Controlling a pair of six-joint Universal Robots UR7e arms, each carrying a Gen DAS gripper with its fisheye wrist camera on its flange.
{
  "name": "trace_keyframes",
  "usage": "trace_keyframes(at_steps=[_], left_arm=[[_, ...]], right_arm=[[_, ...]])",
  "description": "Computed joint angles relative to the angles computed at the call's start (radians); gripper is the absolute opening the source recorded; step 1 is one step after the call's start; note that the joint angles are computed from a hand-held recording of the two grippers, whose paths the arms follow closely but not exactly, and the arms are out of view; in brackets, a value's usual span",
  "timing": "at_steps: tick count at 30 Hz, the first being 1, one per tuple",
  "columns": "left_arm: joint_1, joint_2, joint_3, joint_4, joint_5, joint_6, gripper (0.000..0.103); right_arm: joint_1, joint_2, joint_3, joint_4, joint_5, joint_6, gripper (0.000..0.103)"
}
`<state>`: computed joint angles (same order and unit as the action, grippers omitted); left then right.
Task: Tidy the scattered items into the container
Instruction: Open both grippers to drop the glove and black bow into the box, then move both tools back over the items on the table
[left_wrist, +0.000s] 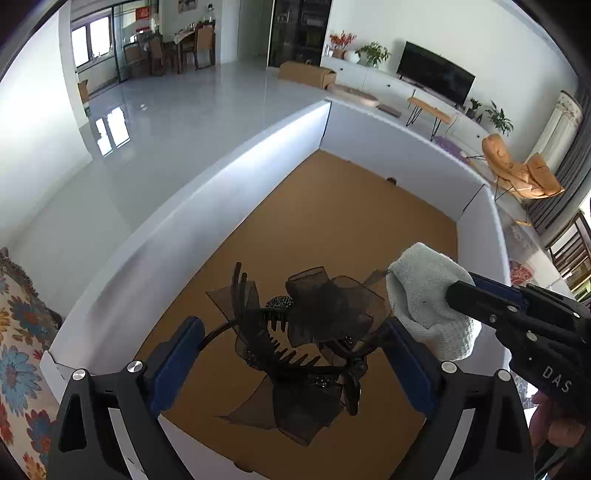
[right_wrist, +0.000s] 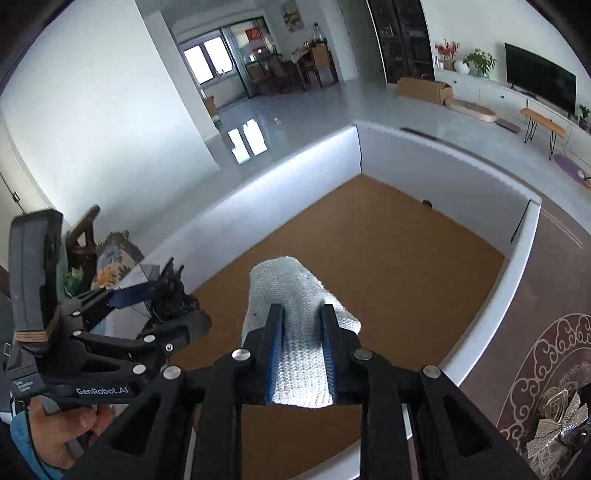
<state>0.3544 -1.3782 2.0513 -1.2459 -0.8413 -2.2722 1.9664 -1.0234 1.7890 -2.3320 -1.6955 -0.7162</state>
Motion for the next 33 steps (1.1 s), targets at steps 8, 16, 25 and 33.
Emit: trace_keyframes(at_steps=[8,16,25,33], left_arm=[[0.018,-0.011,0.042,-0.079,-0.015,-0.018,0.097],[0.023,-0.009,0.043,-0.095,0.000,-0.014,0.097],[-0.002,-0.023,0.025,-0.108,0.024,-0.020,0.103],[-0.026,-0.003,-0.022,-0.055,0.046,-0.038,0.103]], right_arm=[[-0.025,-0.015,0.016,-0.028,0.061,0.042,0.029],[-0.084,-0.130,0.036,0.011,0.133,0.057,0.037],[-0.106,-0.195,0.054,0.040,0.156,0.039,0.038],[-0.117,-0.239,0.077,0.045,0.187,0.025,0.038]])
